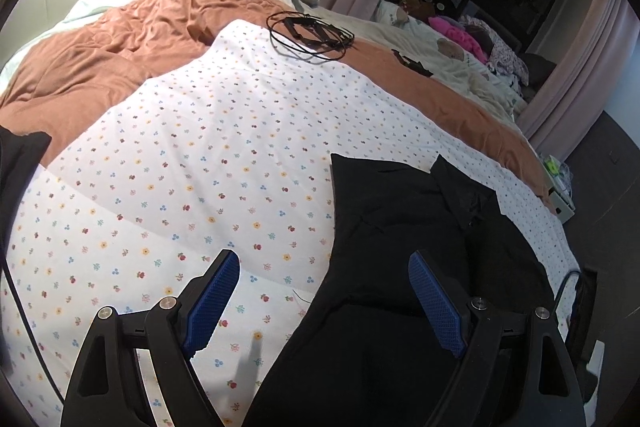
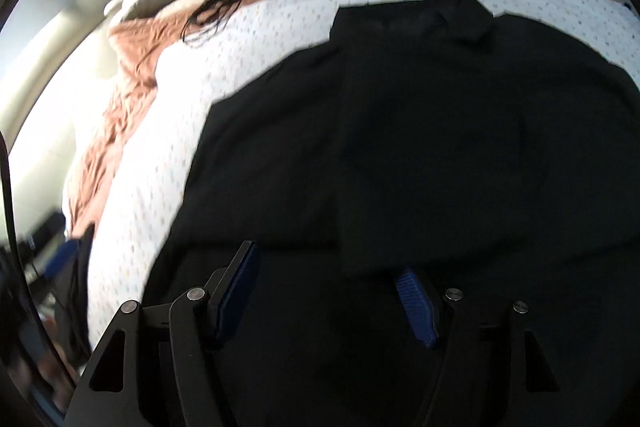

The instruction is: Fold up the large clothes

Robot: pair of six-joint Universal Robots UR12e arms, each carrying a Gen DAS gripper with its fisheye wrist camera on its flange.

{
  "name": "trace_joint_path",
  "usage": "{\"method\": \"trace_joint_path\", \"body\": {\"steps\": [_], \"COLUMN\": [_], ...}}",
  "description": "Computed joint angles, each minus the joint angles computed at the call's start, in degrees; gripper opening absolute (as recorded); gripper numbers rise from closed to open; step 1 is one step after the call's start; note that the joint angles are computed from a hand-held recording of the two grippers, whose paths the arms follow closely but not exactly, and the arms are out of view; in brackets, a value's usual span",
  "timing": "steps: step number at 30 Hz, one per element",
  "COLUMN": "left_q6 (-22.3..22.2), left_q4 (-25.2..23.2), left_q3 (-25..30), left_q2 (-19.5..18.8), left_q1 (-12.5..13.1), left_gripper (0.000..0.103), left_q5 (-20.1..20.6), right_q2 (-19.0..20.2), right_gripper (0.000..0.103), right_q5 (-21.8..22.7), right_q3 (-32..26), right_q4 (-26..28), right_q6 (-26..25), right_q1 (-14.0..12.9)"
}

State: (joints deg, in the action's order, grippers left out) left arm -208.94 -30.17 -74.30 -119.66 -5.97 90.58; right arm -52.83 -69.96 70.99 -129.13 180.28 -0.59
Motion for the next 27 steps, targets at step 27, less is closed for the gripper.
{"method": "trace_joint_path", "body": {"steps": [27], "left_q6": [1.0], "left_q4": [-2.1], "left_q3": [0.7], "left_q2": [-0.5], "left_q1": [-0.4], "left_gripper": [0.087], "left_q5": [1.8], "right_q2": [2.0], "right_gripper": [0.065], "right_q5": [5.6], "right_q3": [-1.1], "right_q4": [-6.1], "right_q6": [13.0], "right_q1": [-3.8]}}
